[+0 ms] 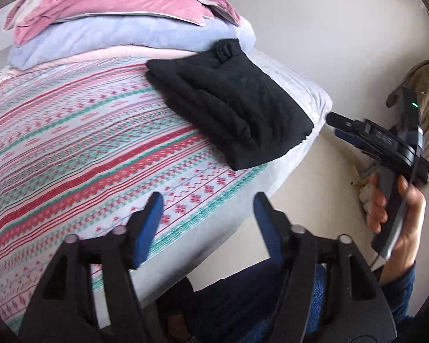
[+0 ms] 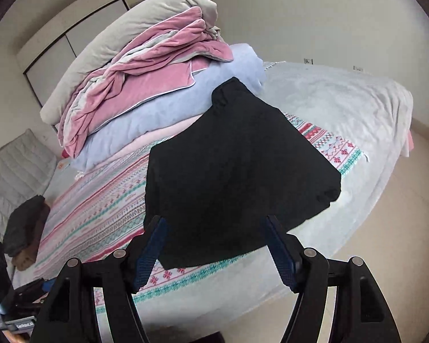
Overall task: Fold large clothes
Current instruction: 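Lower the coat onto the blanket and open both tools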
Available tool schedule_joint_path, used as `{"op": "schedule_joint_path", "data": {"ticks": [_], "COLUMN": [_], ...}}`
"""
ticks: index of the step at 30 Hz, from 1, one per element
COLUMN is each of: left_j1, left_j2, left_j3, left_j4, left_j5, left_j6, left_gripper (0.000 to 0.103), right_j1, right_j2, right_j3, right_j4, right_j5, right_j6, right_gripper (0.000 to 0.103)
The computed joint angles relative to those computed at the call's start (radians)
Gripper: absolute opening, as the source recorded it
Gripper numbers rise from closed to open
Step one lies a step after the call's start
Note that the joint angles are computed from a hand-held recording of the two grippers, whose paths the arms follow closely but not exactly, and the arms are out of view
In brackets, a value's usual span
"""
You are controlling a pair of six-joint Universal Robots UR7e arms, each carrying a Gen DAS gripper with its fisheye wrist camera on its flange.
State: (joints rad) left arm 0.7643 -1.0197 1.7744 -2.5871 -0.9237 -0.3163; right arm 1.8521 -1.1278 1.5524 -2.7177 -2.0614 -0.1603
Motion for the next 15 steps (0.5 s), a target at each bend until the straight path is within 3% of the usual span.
{"op": "schedule_joint_path", "data": {"ticks": [6, 11, 15], "left_j1": [-0.089, -0.138, -0.159], "left_j2": [-0.068, -0.111, -0.149], "left_j3": [0.109, 0.159, 0.178], "left_j4": [-0.064, -0.099, -0.043], "left_j5": [0.192, 0.28, 0.307], "left_j6": [-0.002, 0.02, -0.032], "left_gripper": [0.087, 0.099, 0.102], "right_j1": [0.144, 0.241, 0.289], "right_j2": [-0.048, -0.039, -0.031], "right_j3": [0.155, 0.206, 0.239], "right_j4": [-0.195, -0.312, -0.369], "right_j5": [-0.125, -0.257, -0.348], "right_j6": [-0.035, -0.051, -0.039], "right_gripper": [0.085, 0.092, 0.097]}}
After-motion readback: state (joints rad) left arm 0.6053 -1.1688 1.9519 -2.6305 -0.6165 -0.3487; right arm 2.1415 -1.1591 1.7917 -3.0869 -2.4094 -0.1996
